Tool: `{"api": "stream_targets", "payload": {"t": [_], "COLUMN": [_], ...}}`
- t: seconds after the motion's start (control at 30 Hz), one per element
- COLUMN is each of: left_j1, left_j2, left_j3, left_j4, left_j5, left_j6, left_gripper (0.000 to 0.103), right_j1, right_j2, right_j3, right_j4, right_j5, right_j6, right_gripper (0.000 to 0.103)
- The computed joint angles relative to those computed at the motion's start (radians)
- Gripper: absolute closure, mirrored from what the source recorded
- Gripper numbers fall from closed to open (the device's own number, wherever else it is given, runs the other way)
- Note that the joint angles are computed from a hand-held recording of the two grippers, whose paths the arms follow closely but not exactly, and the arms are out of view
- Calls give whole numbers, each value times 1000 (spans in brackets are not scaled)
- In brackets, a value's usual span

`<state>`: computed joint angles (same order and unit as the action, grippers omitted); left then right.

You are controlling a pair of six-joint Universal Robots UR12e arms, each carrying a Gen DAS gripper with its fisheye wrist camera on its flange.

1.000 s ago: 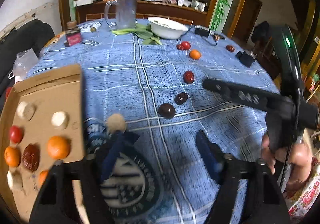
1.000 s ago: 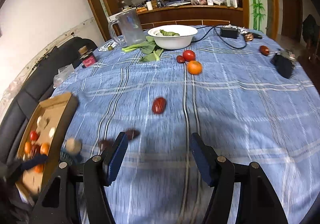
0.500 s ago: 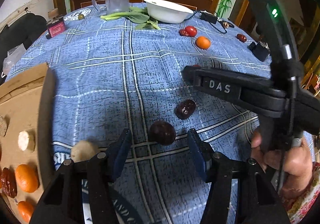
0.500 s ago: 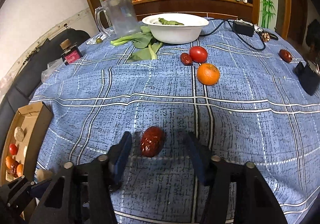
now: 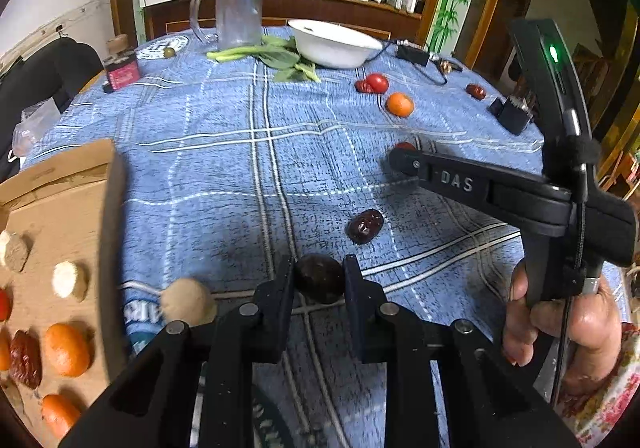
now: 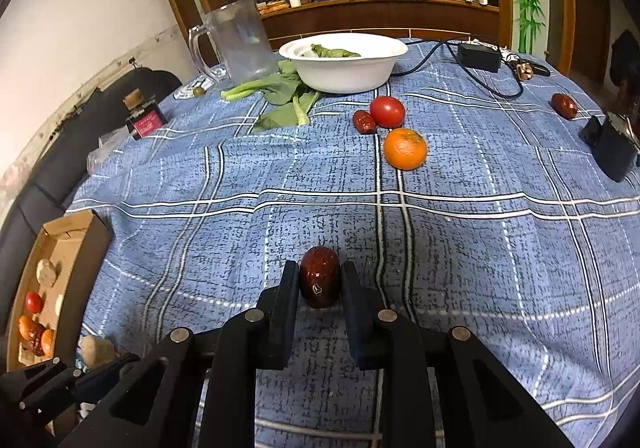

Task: Organize fruits
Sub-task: 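Carry both dates over the cardboard box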

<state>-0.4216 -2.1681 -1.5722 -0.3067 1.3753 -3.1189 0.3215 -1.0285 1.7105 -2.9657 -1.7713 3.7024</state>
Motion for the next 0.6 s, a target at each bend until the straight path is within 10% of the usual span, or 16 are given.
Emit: {"api": "stream_targets", "payload": {"t": [0.6], "left_j1": [138], "left_j2": [192], "left_j3": [-277], "left_j4": [226], "left_j5": [-63], "left_j6": [-151], "left_gripper": [80], "right_j1": [133], "right_j2": [-82], "right_j3": [54], "right_j4": [-60], "right_j5": [-29], "right_j6": [-22], "right_gripper": [80]}}
